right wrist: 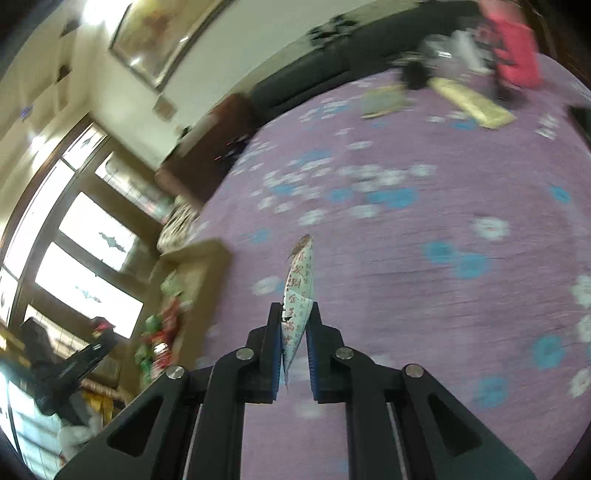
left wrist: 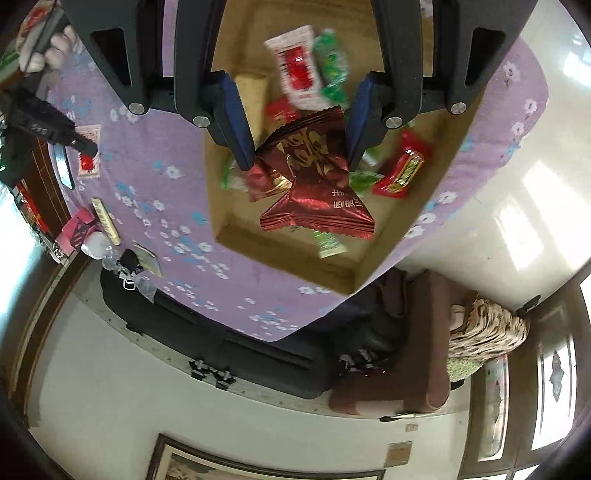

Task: Organize snacks
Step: 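Carry the red foil candy and white-red sachet into the cardboard tray and release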

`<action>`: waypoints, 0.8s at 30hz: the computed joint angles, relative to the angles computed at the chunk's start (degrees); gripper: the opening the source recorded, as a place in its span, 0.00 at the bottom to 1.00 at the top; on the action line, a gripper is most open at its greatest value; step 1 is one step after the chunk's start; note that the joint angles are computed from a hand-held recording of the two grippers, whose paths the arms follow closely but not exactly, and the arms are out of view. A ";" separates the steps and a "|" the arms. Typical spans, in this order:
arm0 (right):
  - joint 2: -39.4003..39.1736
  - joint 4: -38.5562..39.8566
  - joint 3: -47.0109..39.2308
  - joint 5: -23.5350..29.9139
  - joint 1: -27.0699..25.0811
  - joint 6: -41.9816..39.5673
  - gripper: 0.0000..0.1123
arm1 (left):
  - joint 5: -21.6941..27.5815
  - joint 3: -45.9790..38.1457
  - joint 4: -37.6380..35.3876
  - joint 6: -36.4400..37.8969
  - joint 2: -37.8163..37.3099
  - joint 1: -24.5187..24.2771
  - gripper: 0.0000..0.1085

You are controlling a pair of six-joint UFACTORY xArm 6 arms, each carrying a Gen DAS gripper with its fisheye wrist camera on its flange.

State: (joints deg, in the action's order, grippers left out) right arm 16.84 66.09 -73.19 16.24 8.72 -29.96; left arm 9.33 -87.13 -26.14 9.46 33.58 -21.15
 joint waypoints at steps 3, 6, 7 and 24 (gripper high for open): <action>1.27 -4.85 -3.54 1.73 3.45 2.53 0.10 | 0.14 0.40 -2.44 2.23 0.52 0.79 0.48; 4.00 -9.55 -8.03 4.29 6.53 5.71 0.10 | 0.86 0.29 -3.34 2.67 1.21 1.48 0.48; 4.97 -10.91 -9.30 4.85 7.28 6.75 0.10 | 1.14 0.07 -3.20 2.35 1.50 1.58 0.48; 37.19 -44.00 -57.06 25.28 11.40 35.86 0.11 | 2.32 1.54 3.23 0.45 2.77 3.77 0.48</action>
